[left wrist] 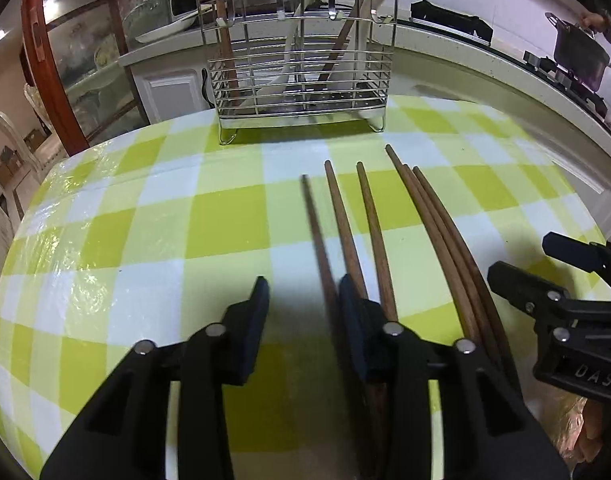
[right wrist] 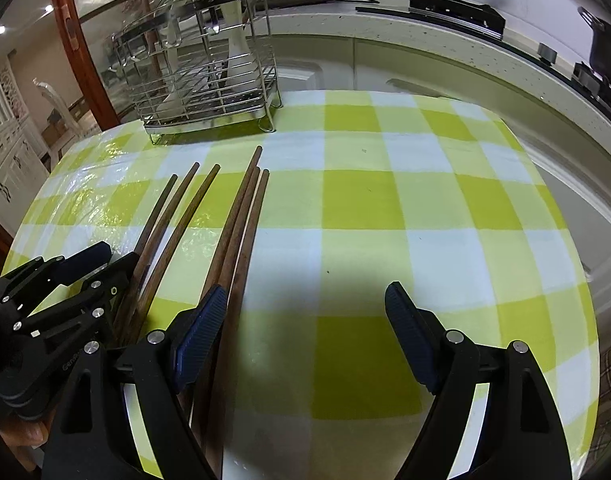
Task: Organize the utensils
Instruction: 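Grasp a wooden chopstick with the left tool while the right tool grasps another chopstick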
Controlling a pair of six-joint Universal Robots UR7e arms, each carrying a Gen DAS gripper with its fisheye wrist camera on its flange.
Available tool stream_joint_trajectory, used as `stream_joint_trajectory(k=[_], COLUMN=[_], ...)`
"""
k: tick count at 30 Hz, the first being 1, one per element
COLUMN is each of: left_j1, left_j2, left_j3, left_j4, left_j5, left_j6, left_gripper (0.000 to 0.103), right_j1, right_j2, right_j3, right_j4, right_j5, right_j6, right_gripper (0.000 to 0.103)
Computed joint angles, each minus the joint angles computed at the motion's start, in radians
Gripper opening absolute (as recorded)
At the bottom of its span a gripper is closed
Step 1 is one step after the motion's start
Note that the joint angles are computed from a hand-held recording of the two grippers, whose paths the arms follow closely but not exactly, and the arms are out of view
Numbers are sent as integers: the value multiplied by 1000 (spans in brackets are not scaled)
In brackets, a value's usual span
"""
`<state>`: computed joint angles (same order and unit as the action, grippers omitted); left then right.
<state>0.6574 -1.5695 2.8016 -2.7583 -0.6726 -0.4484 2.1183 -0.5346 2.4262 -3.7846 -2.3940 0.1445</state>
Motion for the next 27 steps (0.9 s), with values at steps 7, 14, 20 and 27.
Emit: stream_joint_trajectory(k=[7,14,20,27], left_j1=[47,93,100,107], left_j2=[-84,-151,-166,-178], left_j3=[-25,-30,-28,-30], left_j4=[125,154,150,166], left_j5=[67,94,93,98], left_j6=[-27,-13,4,-3], left_gripper=[25,23,23,15], right_j1=[-12,-25,-25,-16], right_j2=[-15,-37,-37,-19], right_j3=[-30,-18,-22,-30], right_j4=[86,91,109,90], right_j5=[20,39,18,-14], right_j6=[-19,-3,-4,-40], right_gripper=[72,63,55,44])
